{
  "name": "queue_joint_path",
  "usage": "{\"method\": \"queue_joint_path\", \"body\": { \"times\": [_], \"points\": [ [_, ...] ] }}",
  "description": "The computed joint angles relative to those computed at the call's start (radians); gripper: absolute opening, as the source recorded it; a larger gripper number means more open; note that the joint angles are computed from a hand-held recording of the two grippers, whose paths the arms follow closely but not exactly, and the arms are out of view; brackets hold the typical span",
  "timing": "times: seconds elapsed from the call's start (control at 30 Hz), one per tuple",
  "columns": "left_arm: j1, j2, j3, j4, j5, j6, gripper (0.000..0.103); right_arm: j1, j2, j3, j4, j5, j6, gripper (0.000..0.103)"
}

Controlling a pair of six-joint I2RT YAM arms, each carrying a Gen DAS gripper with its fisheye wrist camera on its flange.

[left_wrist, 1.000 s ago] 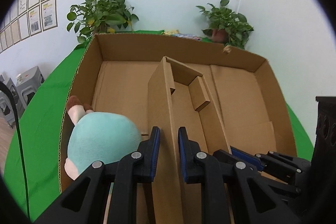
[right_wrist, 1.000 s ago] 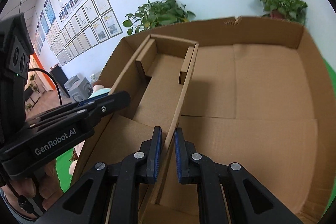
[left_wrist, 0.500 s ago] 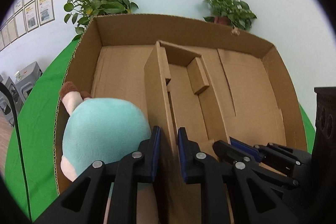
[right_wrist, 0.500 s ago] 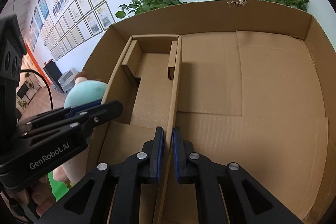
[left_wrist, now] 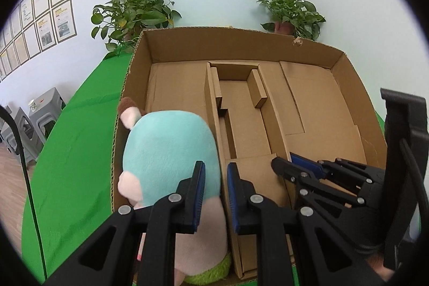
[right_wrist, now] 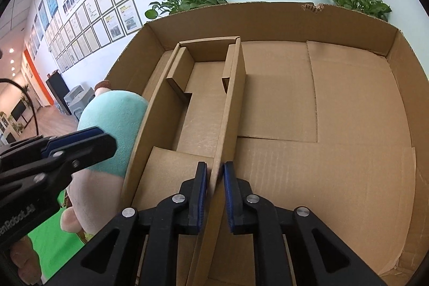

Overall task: Organize objects
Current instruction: 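Release the brown box in the tray and withdraw the left gripper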

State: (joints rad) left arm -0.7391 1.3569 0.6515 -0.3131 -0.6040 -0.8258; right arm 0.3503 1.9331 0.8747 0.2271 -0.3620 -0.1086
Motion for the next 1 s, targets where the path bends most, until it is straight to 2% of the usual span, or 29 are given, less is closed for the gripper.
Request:
{"method": "queue_joint_path", "body": {
  "times": [0.13,0.17,0.23,0.27,0.3,0.33,0.37,0.4,0.43,0.57,0.7,0.8,0.87,0.97,1.0],
  "points": [
    [-0.049,-0.065,-0.054,0.021,-0.051,-0.040,0.016,-0.044,-0.072,-0.073,0.060,-0.038,-0.009,0.012],
    [-0.072,-0.086,-0.070,0.028,-0.073,-0.053,0.019,-0.058,-0.133,-0.132,0.080,-0.047,-0.010,0.015],
    [-0.135,-0.117,-0.084,0.014,-0.148,-0.093,0.036,-0.081,-0.216,-0.207,0.120,-0.049,-0.023,0.037],
    [-0.189,-0.125,-0.084,-0.008,-0.212,-0.130,0.054,-0.093,-0.260,-0.252,0.141,-0.046,-0.031,0.066],
    [-0.249,-0.126,-0.082,-0.031,-0.285,-0.171,0.072,-0.109,-0.305,-0.299,0.162,-0.050,-0.042,0.086],
    [-0.296,-0.119,-0.076,-0.055,-0.348,-0.209,0.079,-0.130,-0.360,-0.362,0.186,-0.048,-0.064,0.090],
    [-0.359,-0.093,-0.054,-0.115,-0.429,-0.287,0.085,-0.142,-0.398,-0.404,0.194,-0.030,-0.082,0.091],
    [-0.412,-0.056,-0.026,-0.185,-0.489,-0.378,0.085,-0.159,-0.431,-0.433,0.190,-0.033,-0.103,0.091],
    [-0.442,-0.033,-0.009,-0.223,-0.513,-0.430,0.085,-0.174,-0.469,-0.484,0.209,-0.009,-0.106,0.091],
    [-0.535,0.112,0.079,-0.424,-0.558,-0.747,0.085,-0.234,-0.573,-0.623,0.248,0.055,-0.127,0.091],
    [-0.562,0.167,0.095,-0.413,-0.532,-0.787,0.085,-0.338,-0.693,-0.733,0.226,0.018,-0.200,0.091],
    [-0.585,0.222,0.132,-0.476,-0.523,-0.849,0.085,-0.419,-0.774,-0.787,0.196,-0.043,-0.278,0.091],
    [-0.599,0.253,0.161,-0.526,-0.517,-0.887,0.084,-0.501,-0.873,-0.812,0.111,-0.100,-0.332,0.091],
    [-0.633,0.302,0.204,-0.602,-0.507,-0.955,0.082,-0.579,-0.944,-0.826,0.037,-0.164,-0.377,0.089],
    [-0.638,0.310,0.209,-0.613,-0.505,-0.964,0.080,-0.592,-0.955,-0.824,0.018,-0.174,-0.386,0.085]
  ]
}}
